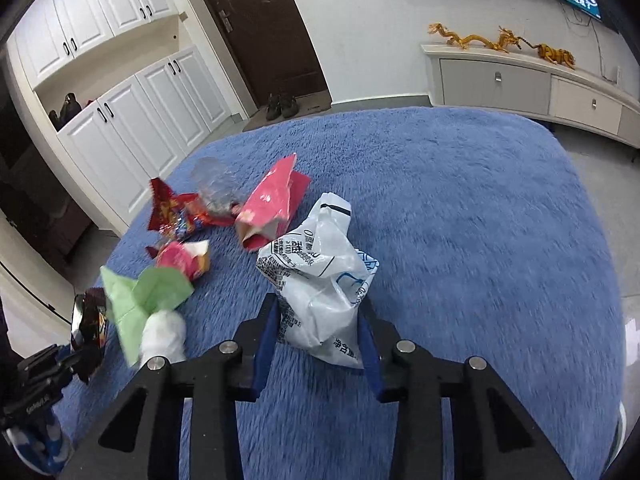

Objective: Collect trash
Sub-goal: 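Grasp the brown snack wrapper with the left tool while the right tool grasps the white plastic bag, then carry both items over the trash bin and open both tools to drop them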

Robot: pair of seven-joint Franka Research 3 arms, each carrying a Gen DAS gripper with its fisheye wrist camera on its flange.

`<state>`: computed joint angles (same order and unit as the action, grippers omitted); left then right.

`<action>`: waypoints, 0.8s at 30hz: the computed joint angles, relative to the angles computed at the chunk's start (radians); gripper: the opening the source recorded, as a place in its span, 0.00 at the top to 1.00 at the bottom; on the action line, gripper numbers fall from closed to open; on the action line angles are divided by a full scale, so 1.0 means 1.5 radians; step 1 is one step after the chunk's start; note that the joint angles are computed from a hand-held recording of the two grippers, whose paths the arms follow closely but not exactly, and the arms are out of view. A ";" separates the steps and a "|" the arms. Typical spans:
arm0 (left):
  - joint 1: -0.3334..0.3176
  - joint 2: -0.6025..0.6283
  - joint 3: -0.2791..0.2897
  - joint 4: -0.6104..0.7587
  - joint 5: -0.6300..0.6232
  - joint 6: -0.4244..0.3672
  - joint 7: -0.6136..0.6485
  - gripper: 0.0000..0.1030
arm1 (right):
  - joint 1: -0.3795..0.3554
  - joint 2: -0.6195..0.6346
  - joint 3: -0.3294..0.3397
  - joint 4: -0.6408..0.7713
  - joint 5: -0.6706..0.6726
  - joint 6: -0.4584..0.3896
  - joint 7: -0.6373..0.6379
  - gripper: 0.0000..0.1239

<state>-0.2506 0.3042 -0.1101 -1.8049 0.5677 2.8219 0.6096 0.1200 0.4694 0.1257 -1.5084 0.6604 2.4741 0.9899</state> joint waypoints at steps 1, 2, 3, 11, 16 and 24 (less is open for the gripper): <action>-0.002 -0.008 0.002 -0.010 0.006 0.006 -0.005 0.77 | -0.004 -0.014 0.003 -0.016 0.008 0.004 -0.007 0.72; -0.005 -0.018 0.004 -0.019 0.014 0.012 -0.010 0.77 | -0.009 -0.041 0.006 -0.050 0.021 0.015 -0.020 0.72; -0.008 -0.028 0.005 -0.028 0.024 0.019 -0.019 0.77 | -0.012 -0.062 0.007 -0.075 0.033 0.022 -0.033 0.72; -0.011 -0.064 -0.028 -0.053 0.033 0.060 0.001 0.79 | -0.007 -0.254 -0.027 -0.280 0.144 0.076 -0.098 0.72; -0.003 -0.031 -0.083 -0.017 -0.063 0.088 0.119 0.80 | 0.006 -0.353 -0.071 -0.386 0.166 0.112 -0.105 0.72; -0.012 0.128 -0.205 0.203 -0.235 0.026 0.390 0.80 | -0.010 -0.463 -0.132 -0.517 0.124 0.185 -0.037 0.72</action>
